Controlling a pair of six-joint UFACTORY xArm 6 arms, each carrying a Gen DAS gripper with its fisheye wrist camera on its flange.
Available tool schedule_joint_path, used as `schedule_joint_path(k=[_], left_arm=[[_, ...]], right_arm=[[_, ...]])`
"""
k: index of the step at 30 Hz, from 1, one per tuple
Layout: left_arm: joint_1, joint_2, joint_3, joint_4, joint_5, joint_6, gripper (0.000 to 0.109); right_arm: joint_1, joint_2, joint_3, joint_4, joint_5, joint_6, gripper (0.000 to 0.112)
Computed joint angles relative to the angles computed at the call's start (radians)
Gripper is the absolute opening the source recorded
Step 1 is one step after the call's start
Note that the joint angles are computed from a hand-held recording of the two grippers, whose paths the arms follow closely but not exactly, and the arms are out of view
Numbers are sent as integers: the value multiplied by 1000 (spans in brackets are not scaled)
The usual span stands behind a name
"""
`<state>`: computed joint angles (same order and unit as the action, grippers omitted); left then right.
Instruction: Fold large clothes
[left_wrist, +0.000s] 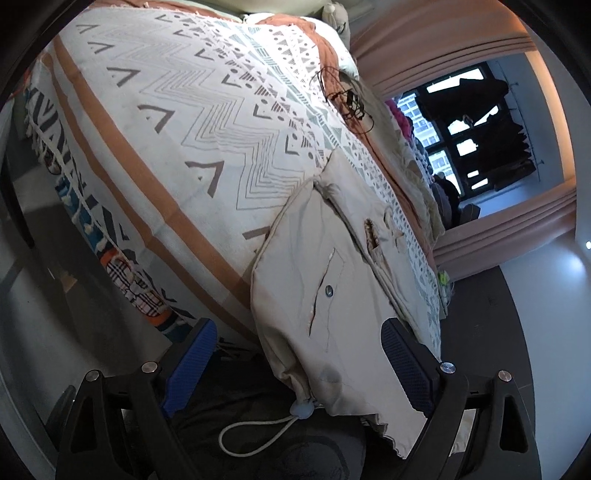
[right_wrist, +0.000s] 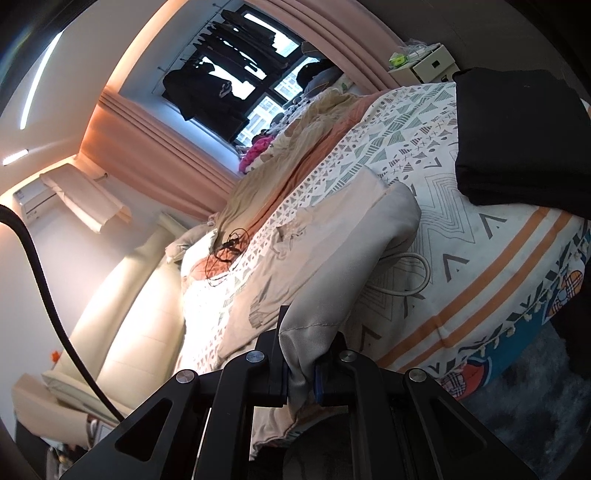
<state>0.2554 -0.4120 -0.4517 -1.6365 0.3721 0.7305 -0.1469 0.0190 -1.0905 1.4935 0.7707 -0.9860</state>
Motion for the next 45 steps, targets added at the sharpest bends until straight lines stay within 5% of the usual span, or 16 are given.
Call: schedule_joint_path(k=[6, 8, 10, 13, 22, 35, 40, 45], left_arm=[[-16, 101, -46, -13, 75, -5, 83], [-29, 116, -56, -36, 80, 7, 73], [-33, 125, -65, -47, 91, 2, 38], [-42, 98, -53, -45, 71, -7, 15], [-34, -177, 34, 13, 3, -105, 7], [9, -598, 114, 313, -10, -429, 7], [10, -608, 89, 388, -15, -478, 7], [16, -512, 21, 326, -13, -404, 7]], right_arm=[[2, 9, -6, 2, -3, -1, 10], [1, 11, -8, 1, -1, 1, 10], [0, 12, -8, 0, 0, 2, 10], [-4, 13, -10, -3, 5, 9, 10], [-9, -27, 3, 4, 32, 0, 10], [-30, -225, 77, 37, 102, -18, 10], [-33, -250, 81, 54, 118, -26, 10], [-20, -223, 56, 59, 94, -14, 10]])
